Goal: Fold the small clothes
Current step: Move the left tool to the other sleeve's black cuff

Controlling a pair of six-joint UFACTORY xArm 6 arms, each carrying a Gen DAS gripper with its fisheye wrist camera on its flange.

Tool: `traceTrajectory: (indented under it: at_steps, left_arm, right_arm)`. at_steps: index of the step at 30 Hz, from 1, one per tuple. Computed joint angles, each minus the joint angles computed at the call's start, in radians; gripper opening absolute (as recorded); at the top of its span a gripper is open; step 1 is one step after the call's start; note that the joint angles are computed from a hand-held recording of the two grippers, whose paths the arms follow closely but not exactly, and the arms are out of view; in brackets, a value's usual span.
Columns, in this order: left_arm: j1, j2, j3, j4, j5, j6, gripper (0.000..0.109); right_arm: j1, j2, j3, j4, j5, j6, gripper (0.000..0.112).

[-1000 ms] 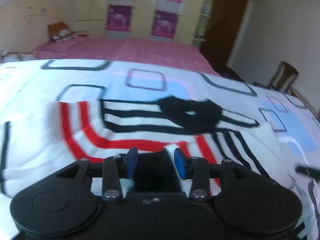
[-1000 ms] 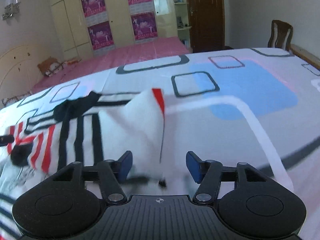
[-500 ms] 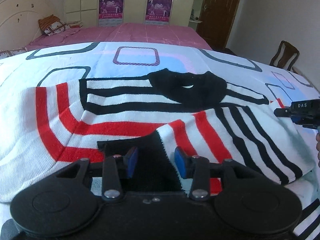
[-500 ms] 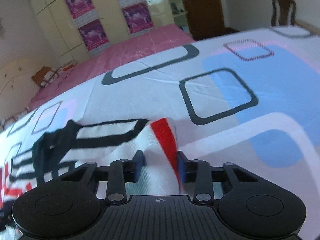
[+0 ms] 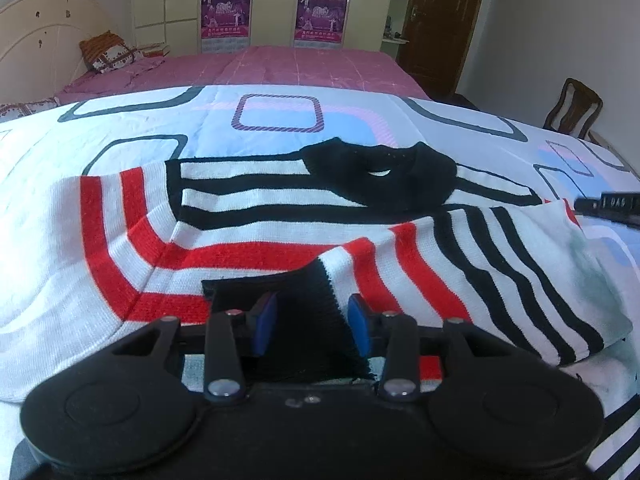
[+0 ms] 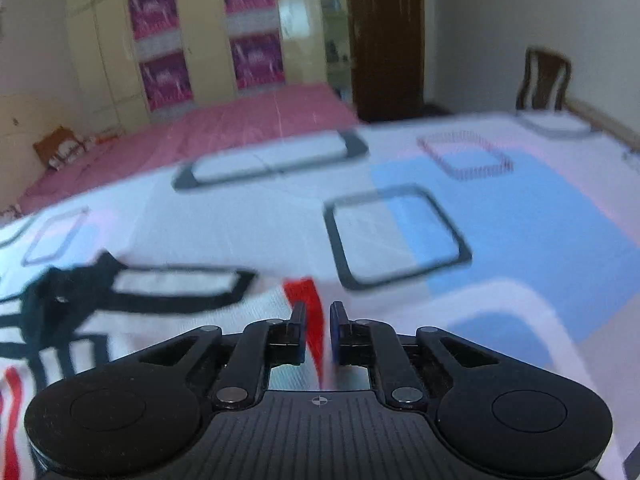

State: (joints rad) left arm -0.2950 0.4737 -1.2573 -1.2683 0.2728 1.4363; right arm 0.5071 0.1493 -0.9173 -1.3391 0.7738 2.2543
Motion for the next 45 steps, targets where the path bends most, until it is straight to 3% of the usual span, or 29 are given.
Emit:
traceTrajectory:
  at_steps: [5,8,11,14,18,23,26,29,32,33,34,36,42,45]
  left_arm:
    - [-0.001,0.011,-0.008,0.001,-0.004,-0.012,0.041]
    - [0.004,0.013,-0.010,0.009,0.003,-0.005,0.042]
    - [0.013,0.015,-0.014,0.019,0.021,-0.013,0.042]
    - [0.016,0.016,-0.018,0.076,0.027,-0.080,0.042]
    - [0.010,0.018,-0.019,0.106,0.016,-0.114,0.041]
    - [0.008,0.016,-0.016,0.140,0.013,-0.139,0.041]
    - [0.008,0.014,-0.015,0.169,0.013,-0.169,0.042]
    - [0.013,0.005,-0.008,0.206,0.019,-0.206,0.050]
    - [0.016,-0.017,0.009,0.212,0.009,-0.215,0.071]
    - [0.017,-0.026,0.018,0.202,0.000,-0.203,0.074]
    - [0.021,-0.035,0.024,0.187,-0.003,-0.185,0.074]
    - [0.037,-0.055,0.035,0.168,0.006,-0.167,0.074]
    - [0.122,-0.097,0.047,0.156,0.048,-0.152,0.078]
    - [0.186,-0.095,0.035,0.196,0.074,-0.206,0.078]
  right_arm:
    - [0.002,0.073,-0.094,-0.061,-0.164,-0.065,0.010]
    - [0.013,0.152,-0.161,0.045,-0.143,-0.191,0.010]
    - [-0.006,0.151,-0.143,0.026,-0.162,-0.137,0.006]
    - [0.029,0.132,-0.150,0.094,-0.099,-0.176,0.006]
    - [0.048,0.144,-0.146,0.132,-0.112,-0.230,0.006]
    - [0.081,0.124,-0.153,0.114,-0.082,-0.181,0.007]
    - [0.098,0.171,-0.191,0.192,-0.085,-0.281,0.007]
    - [0.125,0.180,-0.214,0.222,-0.035,-0.323,0.008]
    - [0.136,0.160,-0.208,0.223,-0.051,-0.284,0.009]
    - [0.147,0.164,-0.216,0.227,-0.039,-0.287,0.014]
    - [0.159,0.175,-0.230,0.241,-0.023,-0.304,0.032]
    - [0.180,0.201,-0.258,0.269,0.005,-0.328,0.053]
    - [0.213,0.223,-0.318,0.263,0.032,-0.291,0.053]
    - [0.228,0.272,-0.400,0.262,0.026,-0.343,0.053]
